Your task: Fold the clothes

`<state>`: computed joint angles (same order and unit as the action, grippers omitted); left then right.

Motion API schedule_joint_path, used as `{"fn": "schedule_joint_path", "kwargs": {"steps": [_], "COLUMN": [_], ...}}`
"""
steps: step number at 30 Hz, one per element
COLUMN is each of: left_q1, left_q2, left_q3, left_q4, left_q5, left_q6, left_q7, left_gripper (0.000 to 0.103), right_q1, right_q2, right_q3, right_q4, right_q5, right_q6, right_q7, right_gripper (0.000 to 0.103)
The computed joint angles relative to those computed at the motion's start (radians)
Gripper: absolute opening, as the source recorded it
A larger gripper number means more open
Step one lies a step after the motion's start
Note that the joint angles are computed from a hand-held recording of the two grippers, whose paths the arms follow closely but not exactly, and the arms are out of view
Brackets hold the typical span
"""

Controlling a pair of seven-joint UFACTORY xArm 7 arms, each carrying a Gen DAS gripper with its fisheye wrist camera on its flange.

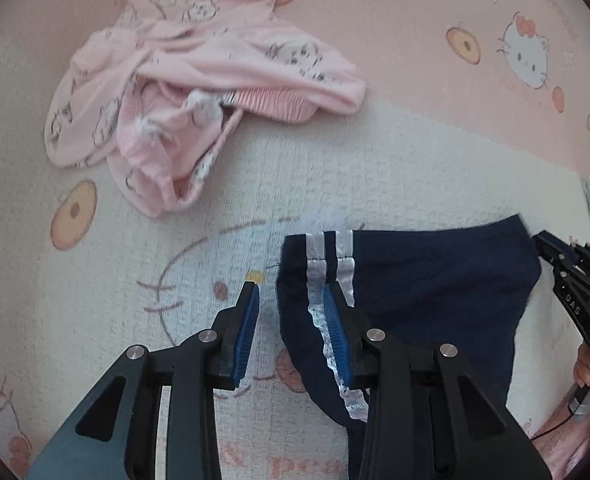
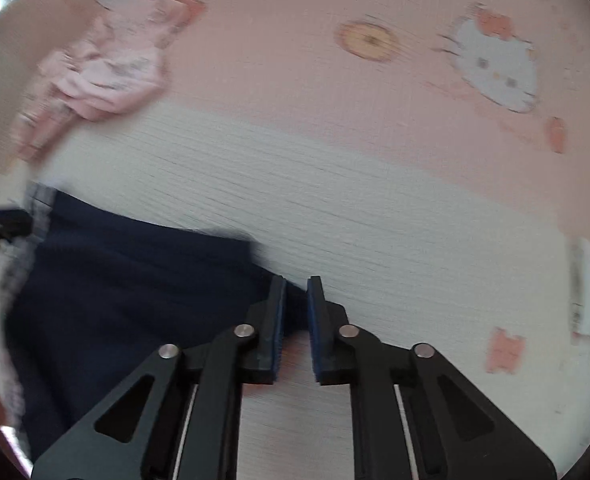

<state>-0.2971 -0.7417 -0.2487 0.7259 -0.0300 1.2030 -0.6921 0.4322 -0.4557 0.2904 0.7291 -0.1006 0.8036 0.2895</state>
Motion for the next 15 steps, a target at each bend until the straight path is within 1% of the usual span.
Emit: {"fn": "schedule_joint_path", "kwargs": {"steps": [3,4,5,6,7,9,10,12,13,15], "left_q1": [0.006,0.006,0.006,0.005,0.005,0.002,0.002,0.002,0.001,0.001], "left_q2": [0.002,-0.002,-0.006,-0.014,-0.021,-0.031,-0.038,-0.053,-0.061,-0.067], "left_q3": [-0.001,0.003,0.007,0.014,0.021,0.033,0.037,0.036,0.033,0.027], "left_q4": [0.003,-0.001,-0.006,-0.013,-0.02,-0.032,-0.037,-0.051,-0.059,-0.069], "left_q5": [0.002,-0.002,-0.007,-0.017,-0.027,-0.049,-0.051,-0.051,-0.051,-0.052], "left_q6": [-0.005,-0.01,-0.015,-0.023,-0.032,-0.05,-0.046,-0.03,-0.019,-0.006], "left_q7": [-0.012,-0.015,-0.018,-0.021,-0.024,-0.025,-0.021,-0.016,-0.014,-0.016], "left_gripper": [0.035,0.035,0.035,0.035,0.035,0.035,0.035,0.035,0.035,0.035], "right_q1": [-0.044,-0.056,-0.057,-0.047,-0.028,0.019,0.033,0.074,0.088,0.095], "right_q2": [-0.02,-0.03,-0.042,-0.048,-0.058,-0.077,-0.073,-0.042,-0.023,-0.015], "right_q3": [0.002,-0.003,-0.025,-0.057,-0.094,-0.159,-0.166,-0.168,-0.16,-0.123], "right_q4": [-0.013,-0.019,-0.027,-0.03,-0.036,-0.047,-0.041,-0.018,-0.009,-0.03], "right_q5": [-0.046,-0.055,-0.033,0.02,0.092,0.236,0.271,0.326,0.344,0.354], "right_q6": [0.045,0.053,0.045,0.029,-0.001,-0.071,-0.086,-0.093,-0.093,-0.094], "right_q7": [0.038,0.048,0.047,0.039,0.02,-0.041,-0.073,-0.161,-0.195,-0.208], "right_gripper": [0.013,0.016,0.016,0.018,0.027,0.038,0.042,0.042,0.042,0.042]}}
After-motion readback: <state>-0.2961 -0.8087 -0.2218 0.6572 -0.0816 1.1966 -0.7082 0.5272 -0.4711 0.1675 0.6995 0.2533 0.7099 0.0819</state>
